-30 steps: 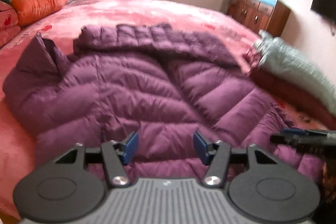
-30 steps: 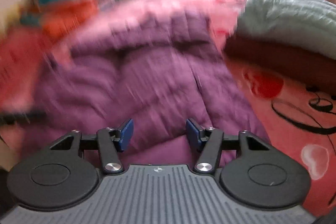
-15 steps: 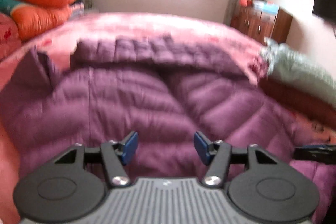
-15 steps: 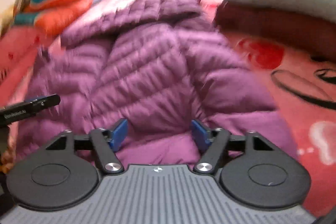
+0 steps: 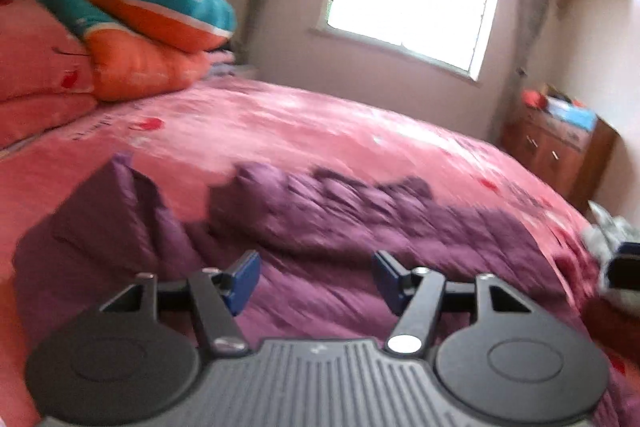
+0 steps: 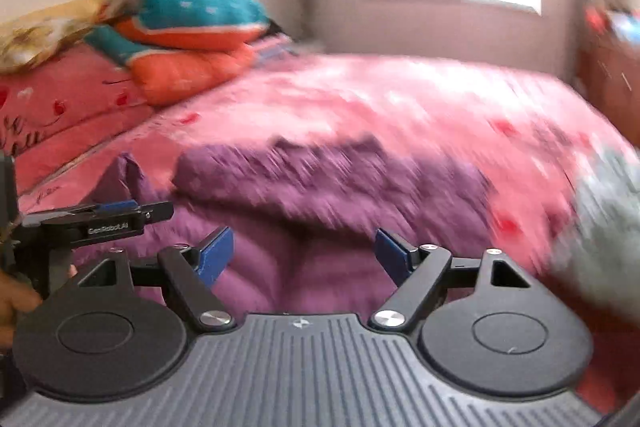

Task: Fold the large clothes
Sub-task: 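Grasp the jacket sleeve with the right gripper and lift it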

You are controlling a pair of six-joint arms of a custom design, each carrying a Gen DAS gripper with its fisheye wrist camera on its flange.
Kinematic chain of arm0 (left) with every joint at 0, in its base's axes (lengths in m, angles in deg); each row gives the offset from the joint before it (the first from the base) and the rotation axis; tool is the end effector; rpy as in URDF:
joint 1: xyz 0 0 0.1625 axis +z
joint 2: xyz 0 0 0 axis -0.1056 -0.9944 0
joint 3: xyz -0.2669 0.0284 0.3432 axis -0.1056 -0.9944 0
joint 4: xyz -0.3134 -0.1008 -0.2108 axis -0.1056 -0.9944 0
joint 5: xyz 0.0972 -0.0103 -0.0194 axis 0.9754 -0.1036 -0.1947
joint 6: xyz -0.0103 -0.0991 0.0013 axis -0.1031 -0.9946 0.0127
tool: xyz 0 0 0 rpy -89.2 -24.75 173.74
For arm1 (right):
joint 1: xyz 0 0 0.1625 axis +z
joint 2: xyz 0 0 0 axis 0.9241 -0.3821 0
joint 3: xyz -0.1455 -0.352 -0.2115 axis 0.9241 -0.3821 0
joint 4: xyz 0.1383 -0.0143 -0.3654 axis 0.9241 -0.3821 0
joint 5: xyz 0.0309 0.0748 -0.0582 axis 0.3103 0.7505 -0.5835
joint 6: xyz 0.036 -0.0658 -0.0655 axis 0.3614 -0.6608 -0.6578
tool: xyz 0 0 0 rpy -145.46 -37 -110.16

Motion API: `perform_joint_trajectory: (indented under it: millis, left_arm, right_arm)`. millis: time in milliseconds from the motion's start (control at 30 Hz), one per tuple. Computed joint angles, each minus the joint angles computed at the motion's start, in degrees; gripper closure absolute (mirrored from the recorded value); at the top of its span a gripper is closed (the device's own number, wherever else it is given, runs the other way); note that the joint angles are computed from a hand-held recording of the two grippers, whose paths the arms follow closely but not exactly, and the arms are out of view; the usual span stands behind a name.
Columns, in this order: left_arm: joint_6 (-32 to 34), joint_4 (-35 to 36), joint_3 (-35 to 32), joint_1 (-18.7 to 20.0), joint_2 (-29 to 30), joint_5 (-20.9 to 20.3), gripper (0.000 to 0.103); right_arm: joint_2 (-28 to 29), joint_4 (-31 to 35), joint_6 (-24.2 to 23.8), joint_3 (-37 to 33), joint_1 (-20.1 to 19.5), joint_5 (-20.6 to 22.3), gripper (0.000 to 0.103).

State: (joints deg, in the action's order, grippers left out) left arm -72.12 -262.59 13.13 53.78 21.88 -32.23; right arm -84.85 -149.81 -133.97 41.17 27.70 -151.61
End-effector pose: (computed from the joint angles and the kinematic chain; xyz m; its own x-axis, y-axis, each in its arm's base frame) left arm -0.2436 -0.5902 0.0927 -0.8565 -0.1351 -0.4982 0.4147 0.3947 -0.8199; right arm 0.1753 -0.5949 0.2422 -0.6461 -0.4644 0.6057 -0.7608 0.4561 -0.4617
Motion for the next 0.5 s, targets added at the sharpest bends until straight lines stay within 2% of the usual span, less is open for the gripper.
perform_joint_trajectory:
  millis: [67, 133, 233, 300, 367, 400, 500]
  left_arm:
    - [1.89, -3.99, -0.36, 0.89, -0.30, 1.44, 0.037]
    - [3.38, -6.58, -0.68, 1.88, -0.74, 3.05, 0.036]
    - [1.61, -7.94, -0.74, 3.38, -1.65, 4.51, 0.036]
    - [1.18, -8.94, -0.91, 4.08, -2.00, 5.96, 0.036]
    - [0.72, -9.48, -0.83, 4.70, -2.45, 6.53, 0.036]
    - [-0.07, -9.54, -0.51, 4.96, -2.86, 6.36, 0.035]
    - [-1.99, -8.97, 0.59, 5.61, -4.04, 5.91, 0.032]
  right_arm:
    - [4.45, 0.88, -5.16, -4.36, 0.39, 1.35, 0.010]
    - [8.99, 1.43, -9.02, -8.21, 1.26, 2.68, 0.020]
    - [15.03, 2.37, -12.98, -13.52, 1.79, 3.39, 0.026]
    - [19.07, 3.55, -14.69, -17.98, 1.93, 4.07, 0.026]
    - [22.45, 3.86, -15.53, -21.19, 2.11, 4.63, 0.016]
    - [23.89, 3.83, -16.42, -22.35, 2.24, 4.41, 0.007]
    - [28.58, 4.05, -19.39, -26.94, 2.60, 3.16, 0.006]
